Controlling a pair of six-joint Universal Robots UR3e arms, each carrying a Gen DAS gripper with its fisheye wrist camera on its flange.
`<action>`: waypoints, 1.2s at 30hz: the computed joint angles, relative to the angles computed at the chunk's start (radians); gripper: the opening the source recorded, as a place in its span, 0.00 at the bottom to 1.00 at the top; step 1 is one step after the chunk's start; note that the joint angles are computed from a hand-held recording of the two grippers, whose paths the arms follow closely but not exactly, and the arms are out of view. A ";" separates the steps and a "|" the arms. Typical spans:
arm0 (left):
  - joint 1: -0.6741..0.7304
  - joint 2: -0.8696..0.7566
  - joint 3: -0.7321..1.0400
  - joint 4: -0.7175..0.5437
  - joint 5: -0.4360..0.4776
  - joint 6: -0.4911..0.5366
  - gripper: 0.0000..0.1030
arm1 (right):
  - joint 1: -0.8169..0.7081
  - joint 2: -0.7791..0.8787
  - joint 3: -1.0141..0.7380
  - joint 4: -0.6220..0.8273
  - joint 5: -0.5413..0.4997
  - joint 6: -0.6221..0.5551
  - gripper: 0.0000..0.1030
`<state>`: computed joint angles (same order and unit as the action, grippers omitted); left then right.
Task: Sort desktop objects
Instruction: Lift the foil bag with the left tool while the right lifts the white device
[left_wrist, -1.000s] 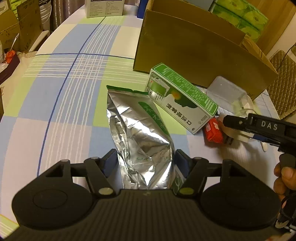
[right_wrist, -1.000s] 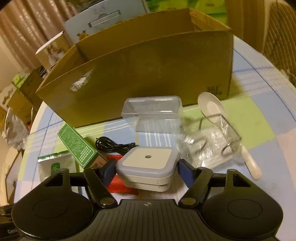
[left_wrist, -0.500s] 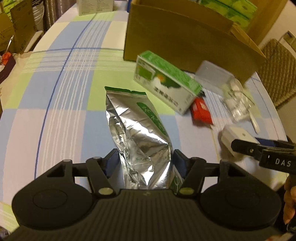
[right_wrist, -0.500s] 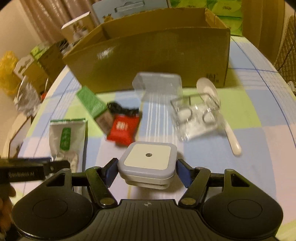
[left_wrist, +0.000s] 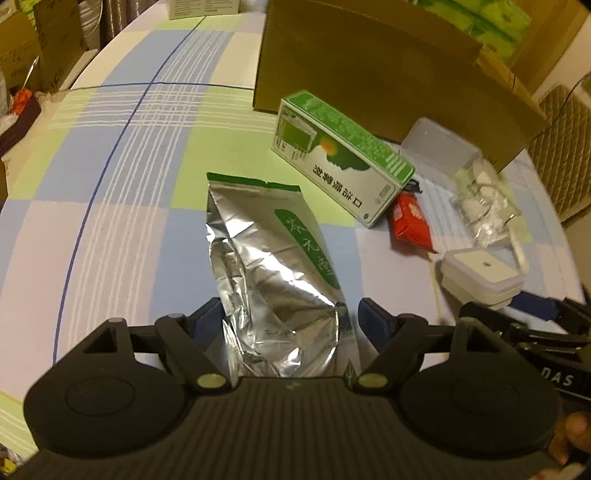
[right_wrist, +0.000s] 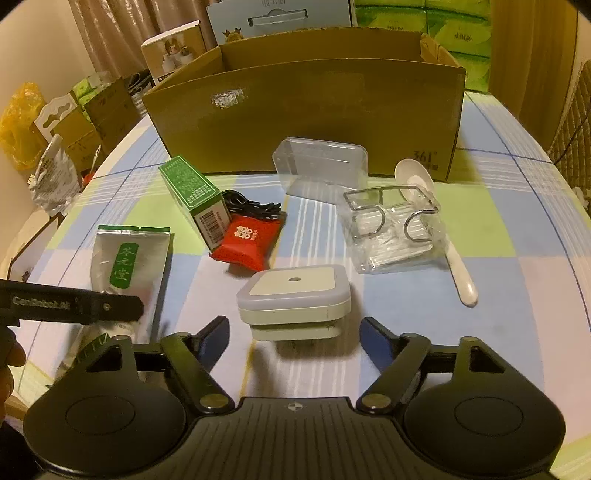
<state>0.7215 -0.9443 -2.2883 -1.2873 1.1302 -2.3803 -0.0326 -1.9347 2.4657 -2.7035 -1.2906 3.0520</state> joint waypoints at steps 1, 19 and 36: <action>-0.015 -0.007 -0.008 0.023 0.010 -0.013 0.73 | -0.004 0.001 0.005 -0.008 0.003 -0.005 0.75; -0.013 -0.028 -0.038 0.096 0.013 0.014 0.64 | 0.038 0.157 0.024 -0.238 -0.029 -0.031 0.76; 0.060 0.044 0.026 -0.085 -0.028 0.130 0.44 | 0.039 0.182 0.041 -0.283 -0.048 -0.034 0.55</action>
